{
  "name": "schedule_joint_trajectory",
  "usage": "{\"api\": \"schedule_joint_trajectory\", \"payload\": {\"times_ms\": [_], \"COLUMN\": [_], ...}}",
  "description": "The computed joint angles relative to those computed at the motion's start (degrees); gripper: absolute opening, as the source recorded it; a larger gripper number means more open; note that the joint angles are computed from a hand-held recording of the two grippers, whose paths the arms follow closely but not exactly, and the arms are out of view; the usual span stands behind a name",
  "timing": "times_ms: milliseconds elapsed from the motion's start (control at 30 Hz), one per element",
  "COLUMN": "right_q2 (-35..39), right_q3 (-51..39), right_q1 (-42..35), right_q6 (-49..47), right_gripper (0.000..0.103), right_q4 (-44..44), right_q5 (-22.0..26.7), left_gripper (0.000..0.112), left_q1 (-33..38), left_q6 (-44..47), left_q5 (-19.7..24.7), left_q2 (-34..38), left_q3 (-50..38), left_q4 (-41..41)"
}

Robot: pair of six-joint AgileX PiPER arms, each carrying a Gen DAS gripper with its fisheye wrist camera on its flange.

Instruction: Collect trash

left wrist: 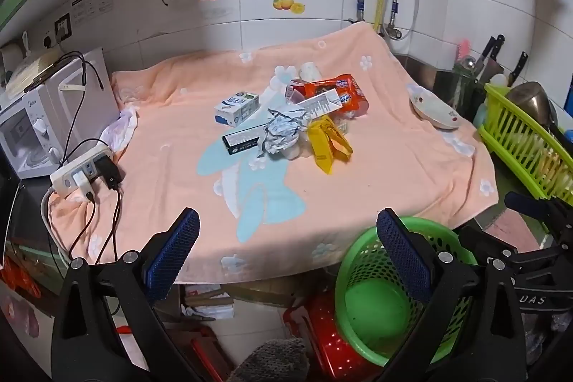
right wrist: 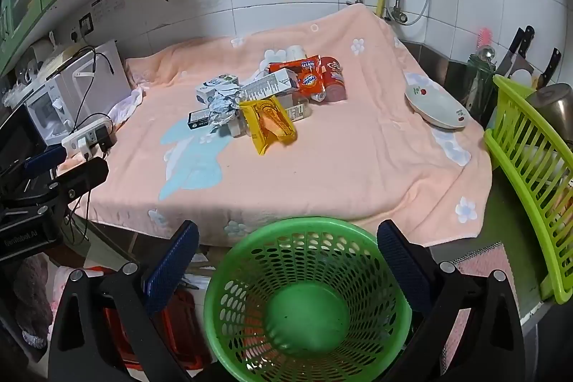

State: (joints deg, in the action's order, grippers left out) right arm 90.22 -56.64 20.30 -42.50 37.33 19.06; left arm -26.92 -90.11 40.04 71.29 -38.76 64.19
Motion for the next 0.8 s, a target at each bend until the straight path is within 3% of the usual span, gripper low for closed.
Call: {"api": "schedule_joint_trajectory", "payload": {"times_ms": [400,467,800], "right_q2": [-0.7,-0.8,-1.1], "right_q3": [-0.3,0.1,-0.8], "right_q1": [0.4,0.4,0.4], "right_q6": [3.6,3.3,7.2], "right_gripper": [0.097,0.097,0.097], "right_q4": [-3.5,-3.3,-7.2], "right_q5": [0.3,-0.1,0.4], "left_gripper": [0.098,0.098,0.097], "left_q1": [-1.4,0.0,0.6], "left_q6": [-0.5,0.1,2.1], "left_q5": [-0.3,-2.1,-1.8], "left_q2": [2.2,0.9,-0.4], "left_q3": [-2.0,-0.8,-0.5], "left_q4": [-1.1,-1.0,-2.0]}}
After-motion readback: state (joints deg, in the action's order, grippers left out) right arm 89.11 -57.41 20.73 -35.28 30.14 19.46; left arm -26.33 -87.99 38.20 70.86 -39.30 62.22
